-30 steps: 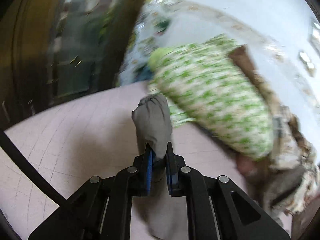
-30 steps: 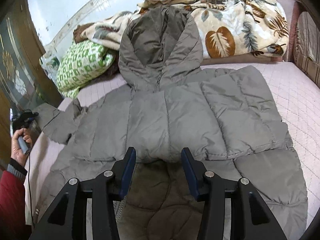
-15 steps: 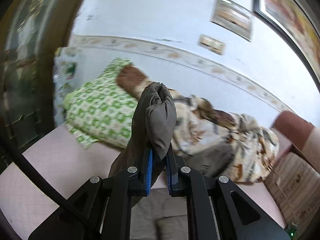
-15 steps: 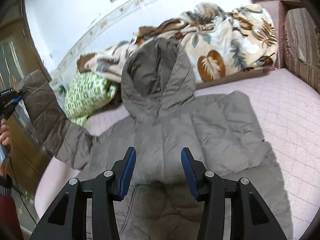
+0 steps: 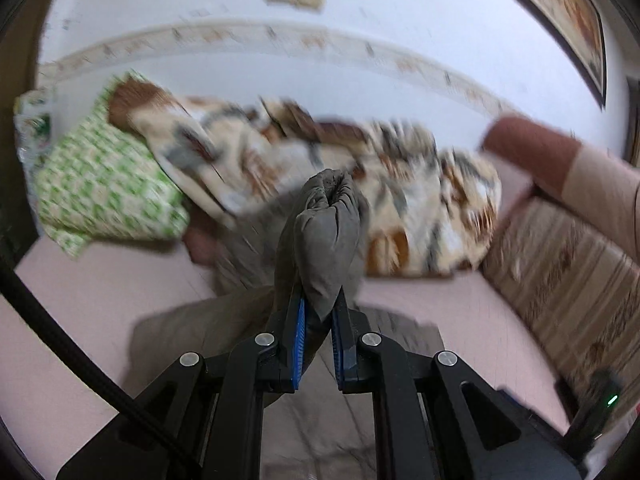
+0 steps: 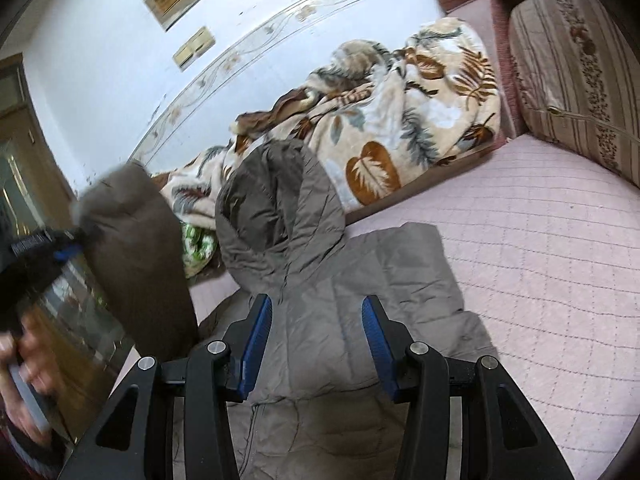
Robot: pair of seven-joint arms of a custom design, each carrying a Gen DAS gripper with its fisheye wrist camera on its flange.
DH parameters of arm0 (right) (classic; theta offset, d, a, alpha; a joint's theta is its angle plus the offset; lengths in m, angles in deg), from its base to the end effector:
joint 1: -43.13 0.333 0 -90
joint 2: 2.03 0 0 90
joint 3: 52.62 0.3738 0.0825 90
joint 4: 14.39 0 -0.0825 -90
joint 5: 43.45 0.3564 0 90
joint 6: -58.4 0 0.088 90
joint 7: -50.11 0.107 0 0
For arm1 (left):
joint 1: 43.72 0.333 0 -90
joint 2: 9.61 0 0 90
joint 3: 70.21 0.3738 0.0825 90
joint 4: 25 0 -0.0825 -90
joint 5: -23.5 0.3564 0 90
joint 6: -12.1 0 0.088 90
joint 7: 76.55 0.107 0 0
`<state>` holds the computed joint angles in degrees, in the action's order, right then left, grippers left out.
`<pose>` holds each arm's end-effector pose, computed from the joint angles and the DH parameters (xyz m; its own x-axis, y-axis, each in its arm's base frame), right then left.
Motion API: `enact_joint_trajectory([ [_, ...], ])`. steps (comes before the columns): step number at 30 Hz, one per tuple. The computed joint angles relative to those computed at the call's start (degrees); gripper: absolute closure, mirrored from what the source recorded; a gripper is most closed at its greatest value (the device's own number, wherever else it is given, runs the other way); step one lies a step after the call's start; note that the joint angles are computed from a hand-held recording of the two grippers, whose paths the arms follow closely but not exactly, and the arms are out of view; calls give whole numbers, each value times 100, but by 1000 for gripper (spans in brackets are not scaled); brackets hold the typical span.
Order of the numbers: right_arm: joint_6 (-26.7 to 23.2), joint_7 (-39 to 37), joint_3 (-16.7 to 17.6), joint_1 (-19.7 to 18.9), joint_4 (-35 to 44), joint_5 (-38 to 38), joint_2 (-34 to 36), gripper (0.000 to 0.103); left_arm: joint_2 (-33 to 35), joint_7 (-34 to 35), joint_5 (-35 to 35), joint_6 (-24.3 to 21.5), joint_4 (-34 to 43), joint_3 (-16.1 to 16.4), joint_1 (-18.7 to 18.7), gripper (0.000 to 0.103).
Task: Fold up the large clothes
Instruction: 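Lift the sleeve and fold it across the jacket body with the left tool, then grasp the jacket hem with both tools and fold it up toward the hood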
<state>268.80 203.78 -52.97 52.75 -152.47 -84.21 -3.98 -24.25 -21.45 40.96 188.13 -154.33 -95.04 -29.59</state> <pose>0.4604 0.1611 0.5435 0.2350 -0.8133 -0.5322 -0.5381 0.3471 -0.7681 0.4682 -0.1413 0.6488 -0.0052 -0.9889 0.1482 -0.4977 -0.1260 -0.8581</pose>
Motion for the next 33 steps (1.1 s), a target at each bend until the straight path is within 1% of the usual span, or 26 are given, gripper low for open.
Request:
enact_joint_trajectory([
  [1,7,-48,-9,-17,-29,73,-21,52,197,-167,128,-70,57,-250,105,92],
  [2,17,-48,-27,-32,-38,84,-29,52,309,-255,230,-89,48,-300,103,92],
  [4,48,-45,-55,-61,-85,159,-51,52,691,-820,836,-278,174,-672,285,92],
  [5,80,6,-79,-75,-100,146,-55,52,795,-942,987,-291,156,-682,254,92],
  [7,106,143,-114,-99,-69,29,-30,52,1170,-1429,1589,-438,240,-827,229,92],
  [9,85,195,-117,-119,-45,-16,-20,52,1419,-1627,1898,-441,248,-763,80,92],
  [10,84,280,-127,-127,-11,-118,0,52,1596,-1729,2092,-579,328,-752,-45,91],
  [12,51,324,-108,-136,36,-180,18,52,1756,-1504,2027,-711,328,-694,-239,88],
  [13,42,301,-95,-138,44,-178,24,52,1845,-1164,1781,-855,357,-718,-321,80],
  [14,19,284,-79,-134,57,-174,30,52,1877,-623,1311,-901,326,-789,-336,70],
  [15,-2,226,-54,-125,57,-98,34,52,1831,-253,999,-785,226,-809,-341,66],
  [17,11,231,-48,-122,71,-69,50,52,1606,-114,961,-580,0,-671,-434,58],
  [19,9,125,-14,-111,66,107,63,52,1220,-90,1039,-325,-229,-442,-470,52],
  [20,0,-1,15,-96,55,273,70,52,1068,-233,1219,-203,-331,-337,-447,49],
  [21,-37,-78,36,-78,81,370,96,52,870,-575,1616,-113,-391,-264,-283,46],
  [22,-105,-99,59,-53,140,384,140,52,740,-808,1865,-90,-424,-181,-152,43],
  [23,-159,-28,70,-40,218,279,191,52,669,-994,2050,-150,-403,-97,-49,43],
  [25,-361,411,119,-54,540,-375,359,52,633,-1333,2377,-488,-287,65,139,43],
  [26,-449,381,164,-41,609,-423,396,52,682,-1557,2570,-711,-189,139,255,43],
  [27,-637,19,229,63,663,-189,433,52,739,-1664,2666,-840,-132,229,280,43],
  [28,-800,-322,276,160,714,30,468,52,848,-1607,2574,-985,-63,396,277,43],
  [29,-959,-527,336,220,824,79,539,52,864,-1569,2525,-988,-123,532,245,43],
  [31,-1152,-826,432,288,979,203,690,52,1072,-1560,2563,-1245,-22,720,179,43],
  [32,-1243,-936,485,292,1033,264,752,52,1126,-1508,2538,-1238,-47,824,134,43],
  [33,-1396,-971,618,211,1135,190,859,52,1229,-1457,2492,-1194,-60,911,71,43],
])
